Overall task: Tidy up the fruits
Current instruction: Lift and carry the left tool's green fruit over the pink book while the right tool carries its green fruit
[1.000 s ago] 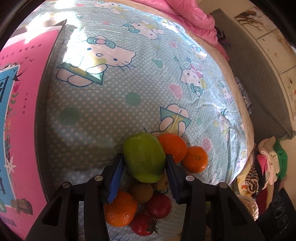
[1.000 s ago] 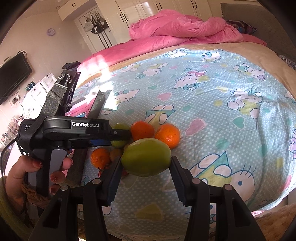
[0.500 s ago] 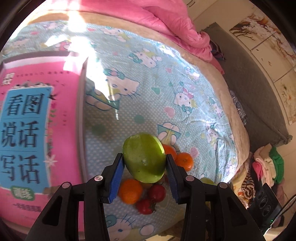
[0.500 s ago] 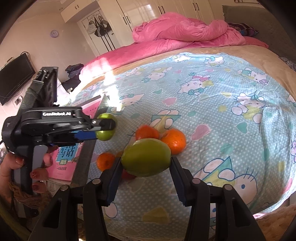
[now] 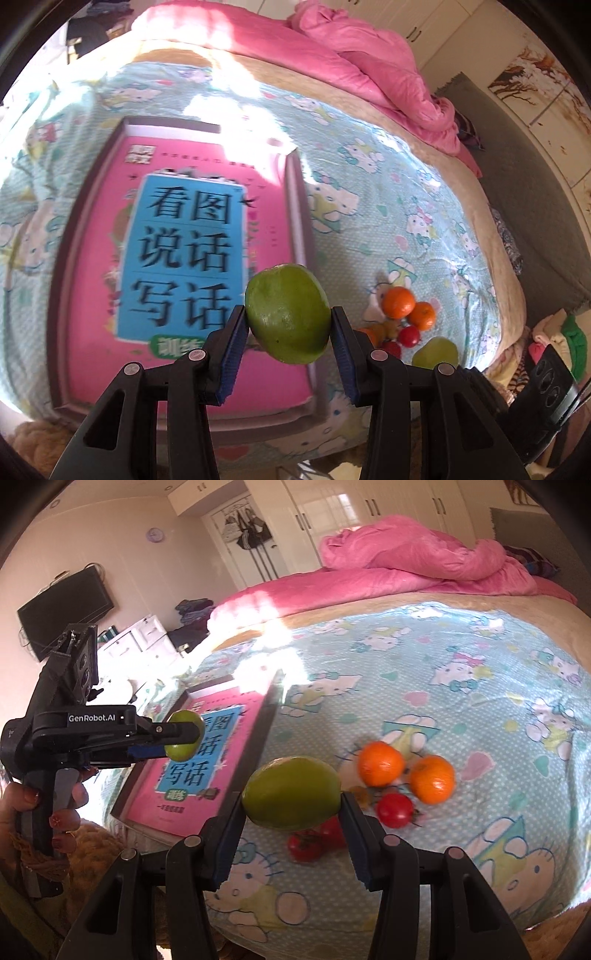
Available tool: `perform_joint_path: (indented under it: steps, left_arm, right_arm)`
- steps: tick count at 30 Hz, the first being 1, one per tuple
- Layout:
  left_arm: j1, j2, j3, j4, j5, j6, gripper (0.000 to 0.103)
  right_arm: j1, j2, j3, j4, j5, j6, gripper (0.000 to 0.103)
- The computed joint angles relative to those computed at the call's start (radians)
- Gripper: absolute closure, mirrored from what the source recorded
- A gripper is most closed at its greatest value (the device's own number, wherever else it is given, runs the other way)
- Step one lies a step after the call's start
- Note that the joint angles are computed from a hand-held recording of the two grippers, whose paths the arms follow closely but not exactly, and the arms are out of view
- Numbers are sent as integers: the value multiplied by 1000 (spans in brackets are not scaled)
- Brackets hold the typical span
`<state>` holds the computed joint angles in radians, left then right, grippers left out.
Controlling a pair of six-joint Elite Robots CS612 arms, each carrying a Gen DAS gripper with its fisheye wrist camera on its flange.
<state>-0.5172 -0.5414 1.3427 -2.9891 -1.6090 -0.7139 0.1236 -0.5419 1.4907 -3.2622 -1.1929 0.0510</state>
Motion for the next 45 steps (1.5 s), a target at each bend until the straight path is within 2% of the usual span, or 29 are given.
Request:
perform_joint_path:
  steps: [9, 14, 18, 23, 36, 45]
  left_arm:
    - [10, -38, 85, -33, 52, -22, 57]
    - [11, -47, 111, -20, 63, -27, 57]
    - [6, -53, 122, 11, 114, -22, 57]
    - [3, -51, 122, 56, 155, -22, 57]
    - [5, -29, 91, 128, 166, -37, 57]
    - [8, -13, 63, 172, 176, -40, 57]
  right_arm:
    - [43, 9, -27, 31, 29, -136, 51]
    - [57, 14, -45, 75, 54, -195, 51]
    - [69, 22, -61, 113, 65, -236, 51]
    - [84, 36, -92, 151, 67, -283, 51]
    - [109, 63, -157, 305, 69, -398, 51]
    - [114, 79, -184, 345, 58, -407, 51]
